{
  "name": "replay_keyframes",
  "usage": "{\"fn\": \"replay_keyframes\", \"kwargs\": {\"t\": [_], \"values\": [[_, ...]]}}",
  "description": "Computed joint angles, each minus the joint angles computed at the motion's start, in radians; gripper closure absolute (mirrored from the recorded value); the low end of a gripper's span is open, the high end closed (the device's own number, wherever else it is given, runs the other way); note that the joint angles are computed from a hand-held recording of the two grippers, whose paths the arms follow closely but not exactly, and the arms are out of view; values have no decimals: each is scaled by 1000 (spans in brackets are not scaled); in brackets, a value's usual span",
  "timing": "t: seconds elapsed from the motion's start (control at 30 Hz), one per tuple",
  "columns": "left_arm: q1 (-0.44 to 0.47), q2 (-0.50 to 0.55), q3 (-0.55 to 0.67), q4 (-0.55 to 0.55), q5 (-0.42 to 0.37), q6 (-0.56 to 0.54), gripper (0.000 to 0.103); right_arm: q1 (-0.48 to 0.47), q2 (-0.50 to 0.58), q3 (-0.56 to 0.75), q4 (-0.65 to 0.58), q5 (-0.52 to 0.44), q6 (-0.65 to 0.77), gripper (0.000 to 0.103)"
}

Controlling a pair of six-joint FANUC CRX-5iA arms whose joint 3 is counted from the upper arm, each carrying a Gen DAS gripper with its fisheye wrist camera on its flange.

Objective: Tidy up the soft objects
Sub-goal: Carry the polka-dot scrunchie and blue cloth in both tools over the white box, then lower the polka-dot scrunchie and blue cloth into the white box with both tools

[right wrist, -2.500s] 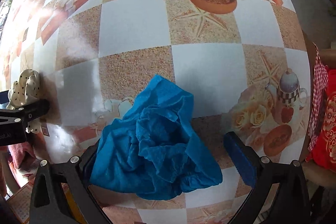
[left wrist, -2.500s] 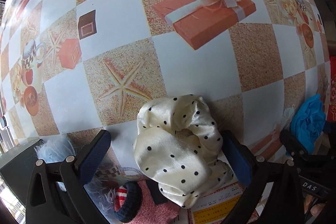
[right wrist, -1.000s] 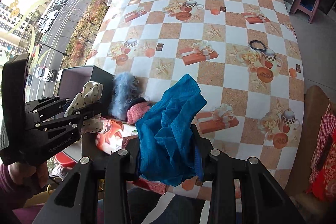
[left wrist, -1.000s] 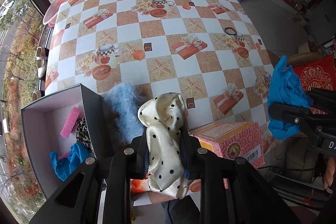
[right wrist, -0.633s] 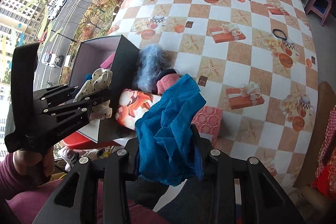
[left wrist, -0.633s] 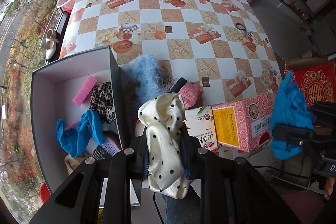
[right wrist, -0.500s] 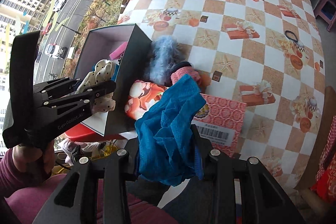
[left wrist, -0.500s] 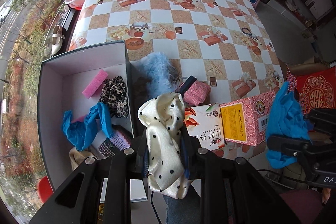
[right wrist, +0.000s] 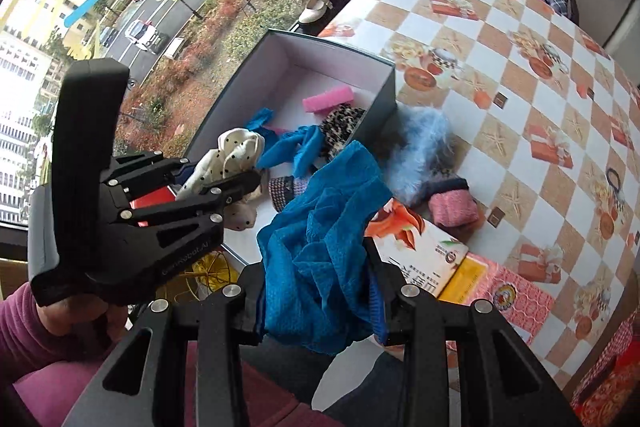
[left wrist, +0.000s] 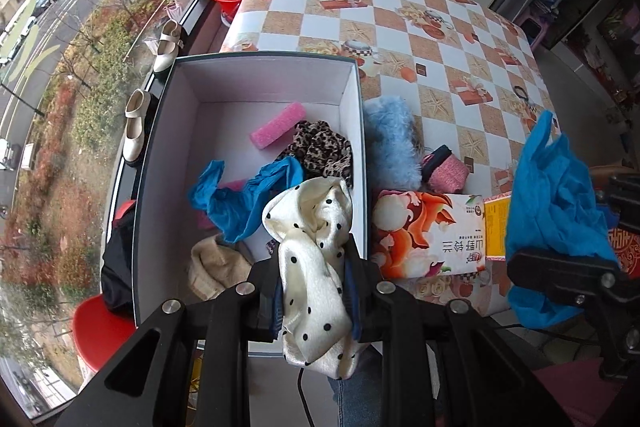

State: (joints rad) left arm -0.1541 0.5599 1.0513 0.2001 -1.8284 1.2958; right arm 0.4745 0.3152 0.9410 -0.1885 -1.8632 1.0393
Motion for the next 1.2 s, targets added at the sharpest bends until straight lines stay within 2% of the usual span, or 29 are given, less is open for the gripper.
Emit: {"fn": "replay_keyframes", "kwargs": {"t": [0.13, 0.33, 1.2], "values": [[19, -43, -73, -12, 25, 10, 77, 22, 59, 93, -7, -4, 20, 65], [43, -85, -139, -15, 54, 25, 77, 46, 83, 115, -28, -12, 37, 65], [60, -84, -161, -6, 58, 69, 76, 45, 162, 220, -50, -86, 47, 65]]}}
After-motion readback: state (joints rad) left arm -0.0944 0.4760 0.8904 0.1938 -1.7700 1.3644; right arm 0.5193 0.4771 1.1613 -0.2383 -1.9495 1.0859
